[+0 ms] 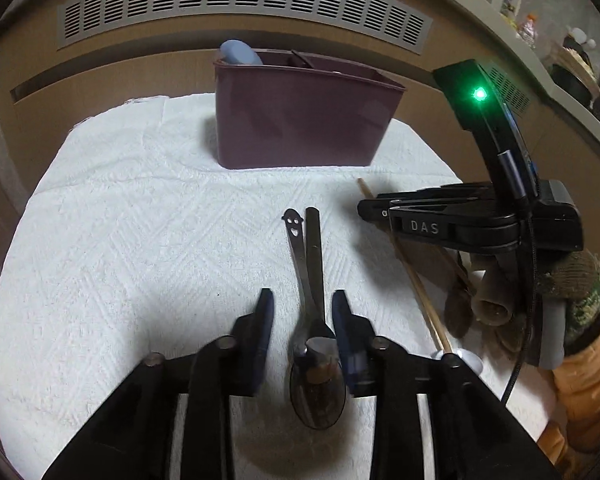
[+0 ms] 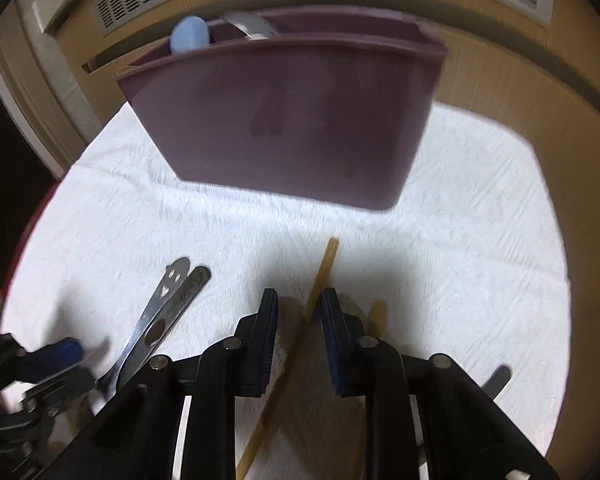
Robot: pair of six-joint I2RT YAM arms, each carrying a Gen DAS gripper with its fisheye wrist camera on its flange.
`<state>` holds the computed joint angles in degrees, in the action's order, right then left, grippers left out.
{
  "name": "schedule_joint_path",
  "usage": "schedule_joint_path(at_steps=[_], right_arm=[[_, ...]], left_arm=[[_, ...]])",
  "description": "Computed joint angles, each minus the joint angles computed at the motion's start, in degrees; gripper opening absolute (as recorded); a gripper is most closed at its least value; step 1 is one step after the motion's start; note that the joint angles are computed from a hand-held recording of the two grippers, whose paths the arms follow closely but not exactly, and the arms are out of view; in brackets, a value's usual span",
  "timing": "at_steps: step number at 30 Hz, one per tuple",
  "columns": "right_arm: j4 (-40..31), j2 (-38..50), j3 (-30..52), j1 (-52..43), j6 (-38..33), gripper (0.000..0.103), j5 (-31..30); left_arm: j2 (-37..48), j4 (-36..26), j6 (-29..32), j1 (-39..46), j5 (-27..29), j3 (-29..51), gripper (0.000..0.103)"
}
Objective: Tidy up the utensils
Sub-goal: 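Grasp a metal spoon from the table with the left tool, then grasp a wooden chopstick with the right tool while the left tool lifts the metal spoon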
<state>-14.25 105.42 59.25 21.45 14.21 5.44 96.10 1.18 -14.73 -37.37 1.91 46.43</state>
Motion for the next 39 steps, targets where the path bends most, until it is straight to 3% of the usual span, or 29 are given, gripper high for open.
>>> schedule_joint_path(at_steps=[1, 6, 11, 15, 21, 26, 34, 37, 39], right_arm=[[0.1, -0.3, -0.4, 0.4, -0.5, 0.01, -0.2], [2.1, -6.1, -5.8, 0.7, -2.0, 0.007, -2.5], [3.0, -16.3, -12.5, -0.7, -1.7, 0.006, -4.8], [3.5, -21.5, -15.8, -1.2, -1.2, 0.006, -6.4], [4.2, -24.7, -18.1, -4.5, -2.4, 0.006, -9.4], [5.7, -25.2, -19.4, -4.9, -2.3, 0.006, -10.2], [5.9, -25.0, -19.5, -4.9, -2.0, 0.006, -10.4], [6.1, -24.5, -19.2, -4.8, -1.7, 0.006, -10.7], [6.3, -23.8, -18.8, -4.4, -1.2, 0.006, -10.6]], left_arm=[[0.3, -0.2, 0.5, 0.0, 0.4, 0.5, 0.036], [2.7, -3.0, 2.4, 0.1, 3.3, 4.7, 0.036], [11.4, -11.7, 4.4, 0.3, 1.3, 17.9, 0.036], [18.9, -19.7, 7.8, 0.7, 5.2, 30.1, 0.034], [27.7, -30.5, 11.7, -0.2, 0.5, 43.4, 0.029], [30.2, -33.2, 12.3, 0.4, 5.6, 46.9, 0.028], [32.7, -36.8, 16.6, -0.9, 0.3, 51.4, 0.027], [33.8, -38.4, 15.5, -1.5, -0.9, 53.4, 0.027], [33.1, -35.8, 13.3, -1.8, -1.5, 51.6, 0.025]])
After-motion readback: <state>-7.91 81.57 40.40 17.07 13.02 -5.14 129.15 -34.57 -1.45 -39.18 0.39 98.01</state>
